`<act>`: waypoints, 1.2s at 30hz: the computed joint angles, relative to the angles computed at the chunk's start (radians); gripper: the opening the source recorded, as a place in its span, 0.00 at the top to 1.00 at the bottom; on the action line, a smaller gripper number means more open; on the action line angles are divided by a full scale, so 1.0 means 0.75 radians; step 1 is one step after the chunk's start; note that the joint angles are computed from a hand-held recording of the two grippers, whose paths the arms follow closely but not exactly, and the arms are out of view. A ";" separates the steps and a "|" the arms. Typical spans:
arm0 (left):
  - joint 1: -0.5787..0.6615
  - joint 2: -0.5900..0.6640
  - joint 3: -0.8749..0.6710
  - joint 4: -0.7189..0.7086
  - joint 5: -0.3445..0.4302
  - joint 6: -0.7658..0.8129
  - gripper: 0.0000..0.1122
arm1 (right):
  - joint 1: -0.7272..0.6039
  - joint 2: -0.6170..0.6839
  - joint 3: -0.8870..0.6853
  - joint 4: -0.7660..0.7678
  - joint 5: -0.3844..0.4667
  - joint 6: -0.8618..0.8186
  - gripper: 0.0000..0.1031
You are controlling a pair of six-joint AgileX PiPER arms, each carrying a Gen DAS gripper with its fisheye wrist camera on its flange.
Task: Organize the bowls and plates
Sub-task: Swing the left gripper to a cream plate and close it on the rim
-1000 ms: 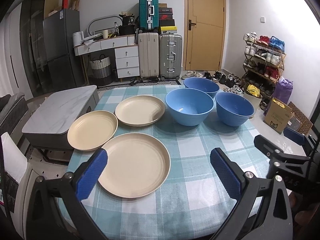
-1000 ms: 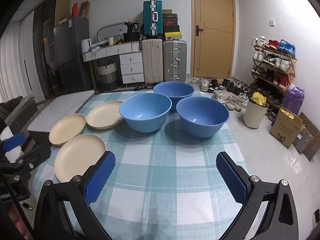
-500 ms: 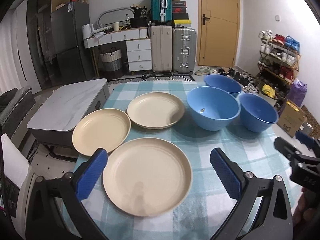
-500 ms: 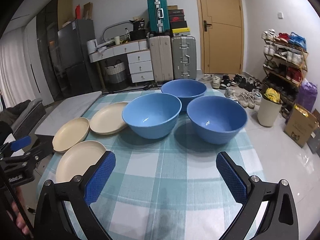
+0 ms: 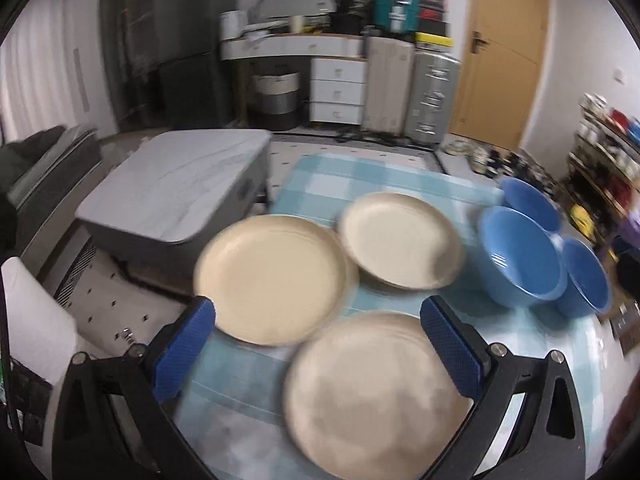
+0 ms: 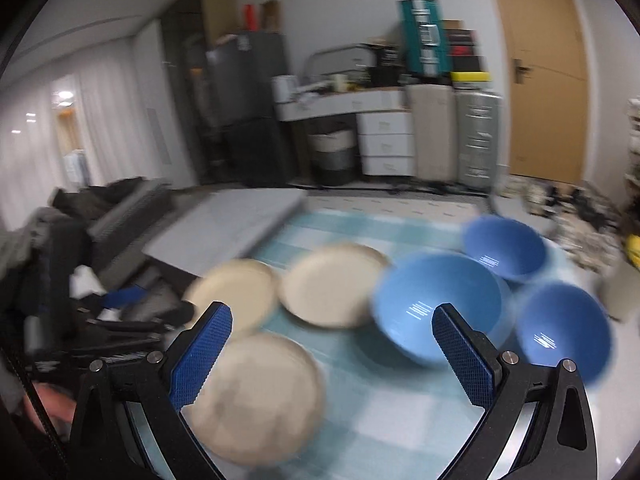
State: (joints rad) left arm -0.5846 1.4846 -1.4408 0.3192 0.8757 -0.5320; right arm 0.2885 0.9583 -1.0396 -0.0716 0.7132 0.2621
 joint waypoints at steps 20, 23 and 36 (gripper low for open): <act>0.626 0.623 -0.357 -0.572 0.096 0.553 0.10 | 0.071 1.212 -1.000 0.345 0.295 -0.295 0.05; 0.652 0.683 -0.446 -0.652 0.165 0.619 0.12 | 0.055 1.252 -0.976 0.388 0.293 -0.293 0.07; 0.656 0.780 -0.556 -0.594 0.239 0.680 0.52 | 0.095 1.384 -1.093 0.257 0.367 -0.231 0.18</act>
